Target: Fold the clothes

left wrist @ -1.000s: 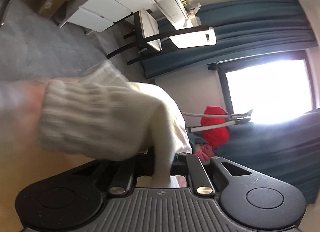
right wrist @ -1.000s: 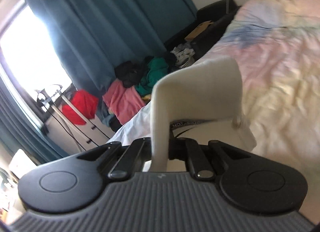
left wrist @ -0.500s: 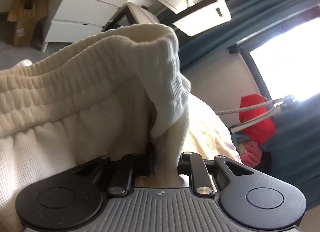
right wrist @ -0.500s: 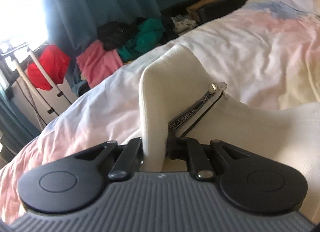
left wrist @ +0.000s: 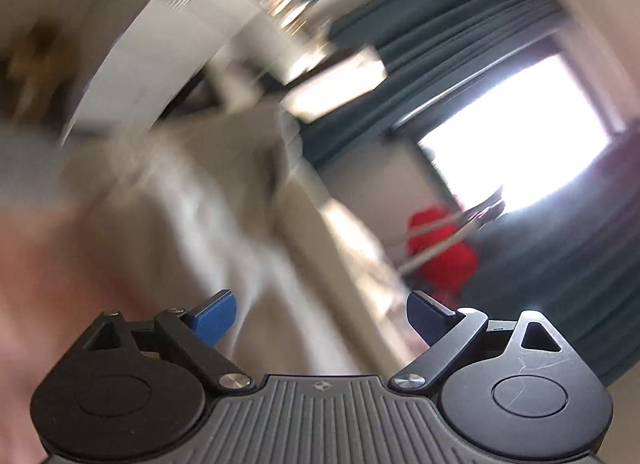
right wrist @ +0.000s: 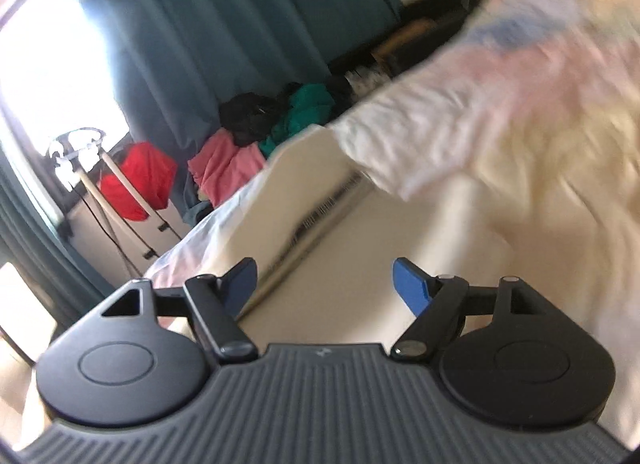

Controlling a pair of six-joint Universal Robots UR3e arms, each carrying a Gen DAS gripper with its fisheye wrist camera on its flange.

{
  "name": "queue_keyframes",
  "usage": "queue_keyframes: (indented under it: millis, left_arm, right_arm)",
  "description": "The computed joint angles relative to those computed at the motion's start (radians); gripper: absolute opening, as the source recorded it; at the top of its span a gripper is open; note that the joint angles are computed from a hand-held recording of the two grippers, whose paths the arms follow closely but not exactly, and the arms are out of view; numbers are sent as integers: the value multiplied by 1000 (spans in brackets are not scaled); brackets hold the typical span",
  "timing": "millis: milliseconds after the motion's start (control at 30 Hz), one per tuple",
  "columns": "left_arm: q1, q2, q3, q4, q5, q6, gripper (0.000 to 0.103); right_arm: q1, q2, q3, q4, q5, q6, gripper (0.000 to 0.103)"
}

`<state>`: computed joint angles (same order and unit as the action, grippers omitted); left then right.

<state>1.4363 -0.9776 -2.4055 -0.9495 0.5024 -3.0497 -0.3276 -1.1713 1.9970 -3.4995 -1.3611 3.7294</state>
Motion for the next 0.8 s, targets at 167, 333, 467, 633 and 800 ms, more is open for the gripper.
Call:
queue_keyframes:
  millis: [167,333,467,633,800]
  left_arm:
    - [21,-73,128,-393,93,57,93]
    - [-50,-239,51,-18,39,-113,90]
    - [-226,-506,65,590,140,-430,69]
    - [-381,-705,109,998,267,-680,32]
    - [-355,-667,41,1168,254,-839,13]
  right_arm:
    - [-175,-94,288,-116,289,40,79]
    - [-231,23,214,-46,532,88,78]
    - [-140,159,78,-107,448,131,78]
    - [-67,272,-51,-174,324,186,39]
    - [-55,289,-48,-238,277,219,18]
